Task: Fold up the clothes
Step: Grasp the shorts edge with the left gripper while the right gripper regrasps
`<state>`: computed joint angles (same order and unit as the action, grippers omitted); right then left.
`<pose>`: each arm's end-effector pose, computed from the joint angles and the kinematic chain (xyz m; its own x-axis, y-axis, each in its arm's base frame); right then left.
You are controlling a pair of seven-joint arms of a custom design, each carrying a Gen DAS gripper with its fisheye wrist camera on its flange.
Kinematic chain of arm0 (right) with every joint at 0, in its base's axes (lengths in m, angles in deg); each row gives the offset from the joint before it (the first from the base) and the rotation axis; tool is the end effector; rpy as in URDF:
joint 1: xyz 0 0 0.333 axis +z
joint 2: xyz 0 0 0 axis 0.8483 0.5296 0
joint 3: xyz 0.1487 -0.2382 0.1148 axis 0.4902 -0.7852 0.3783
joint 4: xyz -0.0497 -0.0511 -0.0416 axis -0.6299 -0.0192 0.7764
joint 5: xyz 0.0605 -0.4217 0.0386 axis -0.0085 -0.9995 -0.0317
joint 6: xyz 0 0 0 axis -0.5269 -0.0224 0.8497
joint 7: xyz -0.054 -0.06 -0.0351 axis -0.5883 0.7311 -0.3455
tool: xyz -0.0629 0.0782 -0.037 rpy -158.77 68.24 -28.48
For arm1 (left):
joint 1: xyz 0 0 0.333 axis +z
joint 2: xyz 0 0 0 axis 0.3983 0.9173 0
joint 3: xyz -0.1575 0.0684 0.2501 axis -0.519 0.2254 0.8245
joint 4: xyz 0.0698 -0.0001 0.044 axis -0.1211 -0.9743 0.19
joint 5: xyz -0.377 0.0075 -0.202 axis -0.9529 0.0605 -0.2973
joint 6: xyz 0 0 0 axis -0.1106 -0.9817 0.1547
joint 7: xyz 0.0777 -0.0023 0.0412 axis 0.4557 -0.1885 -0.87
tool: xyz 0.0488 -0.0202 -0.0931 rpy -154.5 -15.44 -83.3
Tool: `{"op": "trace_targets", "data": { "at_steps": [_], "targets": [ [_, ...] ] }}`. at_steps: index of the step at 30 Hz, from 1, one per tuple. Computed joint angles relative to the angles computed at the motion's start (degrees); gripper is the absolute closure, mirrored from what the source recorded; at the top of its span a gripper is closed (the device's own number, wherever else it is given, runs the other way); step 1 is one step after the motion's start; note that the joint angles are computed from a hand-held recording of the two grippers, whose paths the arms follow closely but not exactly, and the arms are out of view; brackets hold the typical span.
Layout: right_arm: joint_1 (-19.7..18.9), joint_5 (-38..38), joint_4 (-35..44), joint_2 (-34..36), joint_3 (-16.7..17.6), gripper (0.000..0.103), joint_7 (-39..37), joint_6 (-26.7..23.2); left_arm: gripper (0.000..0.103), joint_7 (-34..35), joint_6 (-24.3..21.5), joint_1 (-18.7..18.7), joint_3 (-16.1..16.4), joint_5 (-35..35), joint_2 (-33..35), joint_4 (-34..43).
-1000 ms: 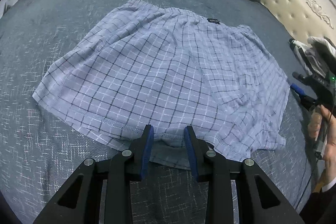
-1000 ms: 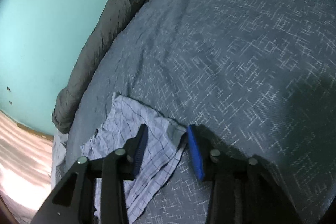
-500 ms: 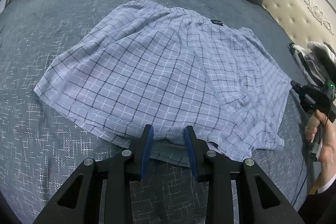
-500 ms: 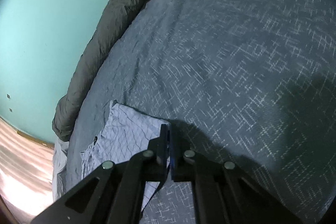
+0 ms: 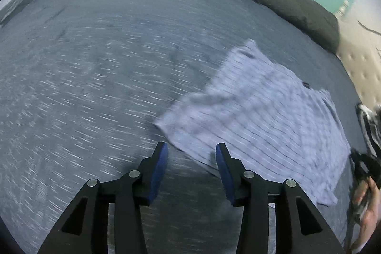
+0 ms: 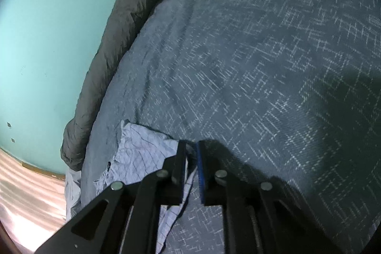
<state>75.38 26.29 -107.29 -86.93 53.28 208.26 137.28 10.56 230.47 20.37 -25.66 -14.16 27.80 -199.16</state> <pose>0.4889 0.0871 0.4567 -0.4213 -0.5362 -0.7315 -0.4611 0.8212 -0.3363 0.5821 -0.0877 0.4796 0.0338 -0.9620 0.2711 -0.8451 -0.1723 -0.5060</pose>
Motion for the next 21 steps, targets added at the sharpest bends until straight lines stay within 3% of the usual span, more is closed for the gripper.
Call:
{"op": "trace_targets", "data": {
  "at_steps": [5, 13, 17, 21],
  "targets": [
    [2.5, 0.7, 0.1, 0.6, -1.9, 0.088, -0.2, 2.3, 0.053, 1.2, 1.3, 0.4, 0.8, -3.1, 1.3, 0.2],
    [3.4, 0.5, 0.7, 1.3, -2.6, 0.088, -0.4, 2.6, 0.056, 4.9, 4.1, 0.5, 0.6, -7.8, 3.0, 1.0],
    [4.4, 0.8, 0.7, 1.4, -3.7, 0.088, -0.8, 2.8, 0.089, 4.7, 4.1, 0.7, 0.2, -8.8, 4.0, 1.6],
    [7.1, 1.7, 0.5, 1.5, -6.4, 0.088, -1.6, 3.8, 0.097, 6.5, 4.3, 0.7, 0.0, -11.7, 3.9, 1.6]
  ]
}}
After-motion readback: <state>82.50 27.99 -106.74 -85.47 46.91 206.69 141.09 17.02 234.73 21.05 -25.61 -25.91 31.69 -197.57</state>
